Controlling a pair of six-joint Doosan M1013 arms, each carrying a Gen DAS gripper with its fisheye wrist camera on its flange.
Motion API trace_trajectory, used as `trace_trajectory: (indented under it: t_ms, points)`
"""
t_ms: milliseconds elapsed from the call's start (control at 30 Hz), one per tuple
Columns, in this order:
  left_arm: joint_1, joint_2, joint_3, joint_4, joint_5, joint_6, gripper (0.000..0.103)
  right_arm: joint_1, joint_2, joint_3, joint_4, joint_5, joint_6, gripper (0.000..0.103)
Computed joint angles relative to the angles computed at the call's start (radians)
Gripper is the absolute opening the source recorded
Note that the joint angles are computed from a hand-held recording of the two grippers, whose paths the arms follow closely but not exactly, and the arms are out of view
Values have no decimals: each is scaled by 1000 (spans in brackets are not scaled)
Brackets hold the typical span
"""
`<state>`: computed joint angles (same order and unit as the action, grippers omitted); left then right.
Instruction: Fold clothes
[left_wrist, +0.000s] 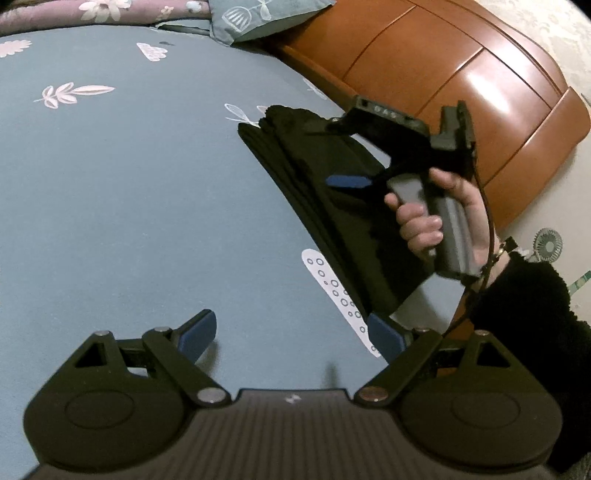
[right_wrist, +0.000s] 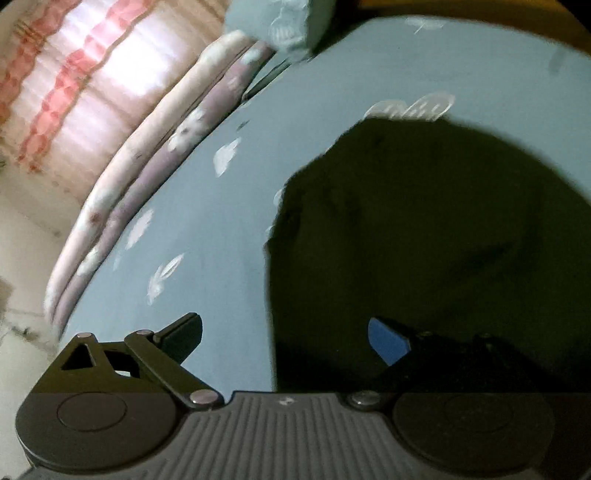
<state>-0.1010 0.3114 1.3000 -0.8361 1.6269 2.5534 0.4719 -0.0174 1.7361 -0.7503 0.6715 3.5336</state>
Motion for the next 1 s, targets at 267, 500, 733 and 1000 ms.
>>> trace_trajectory:
  t_ms: [267,500,733,1000]
  points:
    - [9,-14,7,4,-15,24,89,79,-46,-4,-175,28,183,99]
    - [34,-39,27,6,-54,62,89,143,37,-123,-18,361,33,99]
    - [90,-60,30,-9,-151,108,89,146,61,-106,105,52,-2,99]
    - [124,-125,88,5,-346,230,89,242,200,-356,75,501,-197,100]
